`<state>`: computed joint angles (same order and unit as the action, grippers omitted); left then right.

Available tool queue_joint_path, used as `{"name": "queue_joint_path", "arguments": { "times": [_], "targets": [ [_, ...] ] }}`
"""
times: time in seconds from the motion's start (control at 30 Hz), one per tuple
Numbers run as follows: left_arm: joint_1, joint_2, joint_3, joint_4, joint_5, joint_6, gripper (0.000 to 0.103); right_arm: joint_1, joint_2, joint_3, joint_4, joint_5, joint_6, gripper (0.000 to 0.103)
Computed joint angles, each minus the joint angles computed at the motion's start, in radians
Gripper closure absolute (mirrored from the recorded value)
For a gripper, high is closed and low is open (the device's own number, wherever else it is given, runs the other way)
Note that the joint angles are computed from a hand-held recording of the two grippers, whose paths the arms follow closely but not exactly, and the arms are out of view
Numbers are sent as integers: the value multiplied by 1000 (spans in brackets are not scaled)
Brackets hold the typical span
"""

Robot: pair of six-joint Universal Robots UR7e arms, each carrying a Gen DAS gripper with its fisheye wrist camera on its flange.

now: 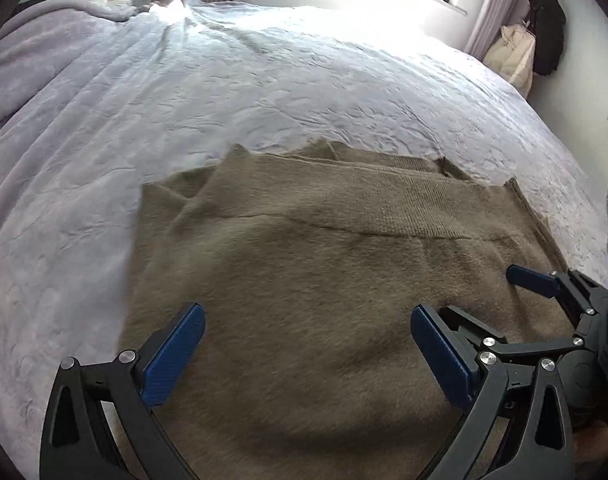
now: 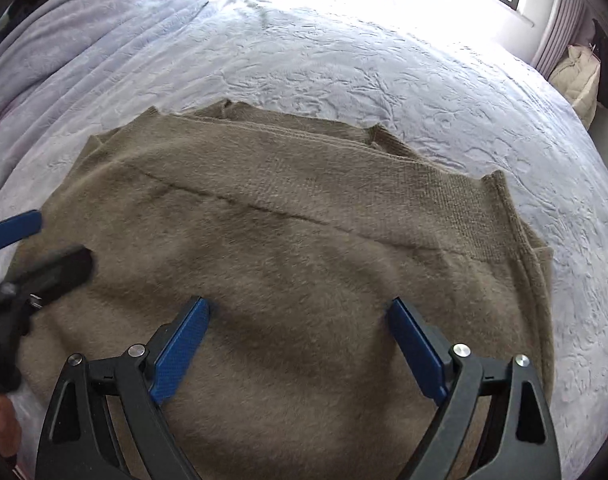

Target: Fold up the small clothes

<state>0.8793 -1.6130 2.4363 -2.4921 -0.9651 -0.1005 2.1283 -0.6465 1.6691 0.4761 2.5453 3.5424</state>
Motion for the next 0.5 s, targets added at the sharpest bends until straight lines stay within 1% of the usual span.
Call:
{"name": "queue_joint_path", "arguments": {
  "times": [0.03,0.07,0.1,0.17,0.27,0.3,0.33,0.37,0.4,0.43,0.47,0.5],
  "targets": [
    [15,42,-12,-6,11,-2,0,-8,-16,18,-4,7,2,9],
    [25,73,-23,-3,37,-4,0,-12,-21,28,1,22,7,9],
    [34,86,-22,-19,53,13,0,-18,-47,57,-28,20,-8,9],
    [52,69,-11,-57,31,74,0,-39,-106,118,-73,19,-19,9],
    [56,32,-1,-43,83,104,0,-75,-196,206,-143,1,-53,9],
    [68,15,-3,-32,77,114,0,-77,-211,222,-149,6,-55,9],
    [87,-12,-10,-11,50,126,0,-79,-221,233,-151,21,-56,9],
    [93,-42,-8,3,56,129,0,-81,-235,249,-155,24,-58,9],
    [90,-62,-2,9,96,121,0,-82,-254,264,-163,13,-64,9],
    [97,-85,-2,22,128,111,0,-73,-248,262,-143,34,-33,8],
    [114,-102,-6,24,127,109,0,-58,-217,245,-84,84,40,8],
    [144,-126,-19,32,105,99,0,-49,-201,233,-45,107,91,8]
  ]
}}
